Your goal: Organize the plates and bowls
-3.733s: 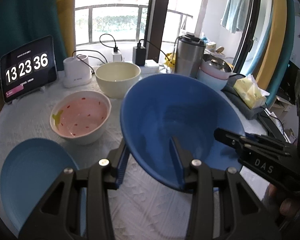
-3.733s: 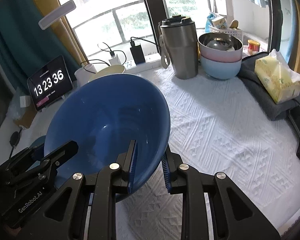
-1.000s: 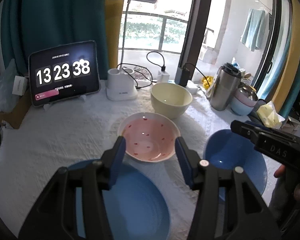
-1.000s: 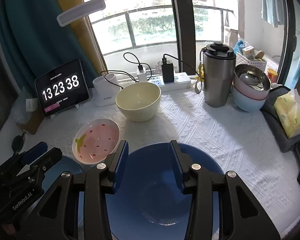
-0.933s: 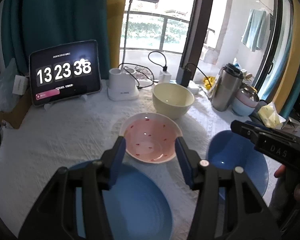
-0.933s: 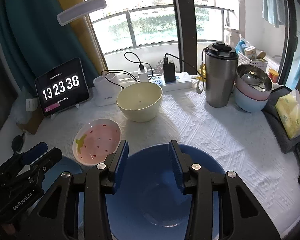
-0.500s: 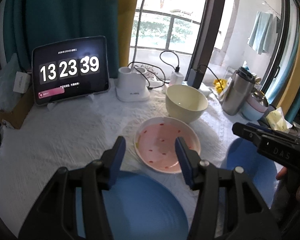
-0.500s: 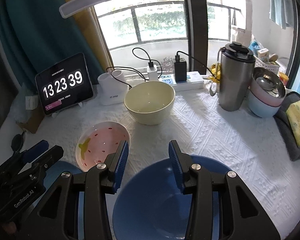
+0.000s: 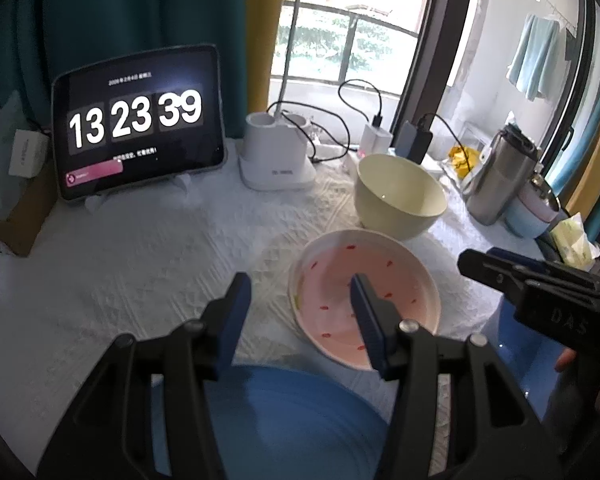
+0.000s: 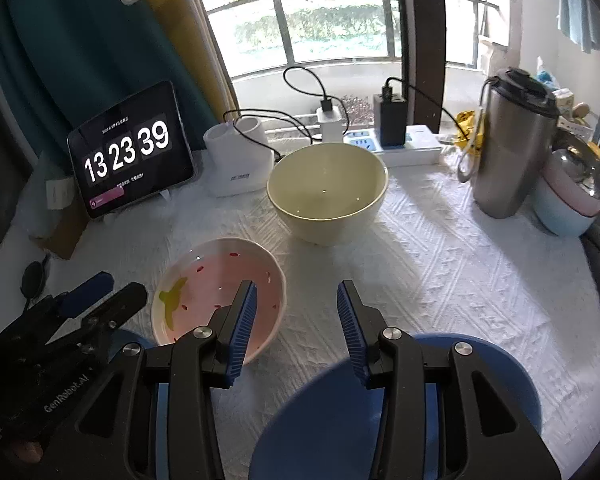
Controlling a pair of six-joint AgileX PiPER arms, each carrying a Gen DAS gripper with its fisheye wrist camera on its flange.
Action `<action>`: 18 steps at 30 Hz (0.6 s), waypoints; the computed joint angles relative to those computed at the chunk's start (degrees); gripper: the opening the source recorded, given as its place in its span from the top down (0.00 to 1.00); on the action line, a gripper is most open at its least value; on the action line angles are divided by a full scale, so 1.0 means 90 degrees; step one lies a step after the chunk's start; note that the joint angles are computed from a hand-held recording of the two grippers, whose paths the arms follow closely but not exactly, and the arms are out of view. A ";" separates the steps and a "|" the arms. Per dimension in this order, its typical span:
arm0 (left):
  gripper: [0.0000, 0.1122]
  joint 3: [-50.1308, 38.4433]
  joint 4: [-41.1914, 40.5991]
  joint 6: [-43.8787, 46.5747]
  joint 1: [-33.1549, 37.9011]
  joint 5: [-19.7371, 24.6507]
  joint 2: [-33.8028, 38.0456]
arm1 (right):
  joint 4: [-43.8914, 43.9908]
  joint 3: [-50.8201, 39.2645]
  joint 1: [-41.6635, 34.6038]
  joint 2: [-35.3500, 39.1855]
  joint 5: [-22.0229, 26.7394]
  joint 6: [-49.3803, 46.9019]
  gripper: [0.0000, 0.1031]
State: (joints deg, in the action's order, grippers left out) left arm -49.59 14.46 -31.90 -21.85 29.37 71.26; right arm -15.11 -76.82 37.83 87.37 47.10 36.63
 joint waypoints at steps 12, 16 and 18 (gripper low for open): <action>0.53 -0.0142 -0.0351 0.0314 0.0213 -0.0114 0.0718 | 0.0509 -0.0499 -0.0062 0.0716 0.0076 -0.0496 0.58; 0.53 -0.0198 -0.0578 0.0599 0.0260 -0.0127 0.0891 | 0.0815 -0.0698 -0.0153 0.0943 0.0181 -0.0745 0.58; 0.53 -0.0252 -0.0643 0.0722 0.0264 -0.0106 0.0999 | 0.0917 -0.0808 -0.0188 0.1042 0.0225 -0.0847 0.58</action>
State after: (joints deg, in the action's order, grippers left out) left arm -51.87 8.67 -25.40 -19.47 28.42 80.26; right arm -6.86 -84.09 36.14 96.75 49.13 29.01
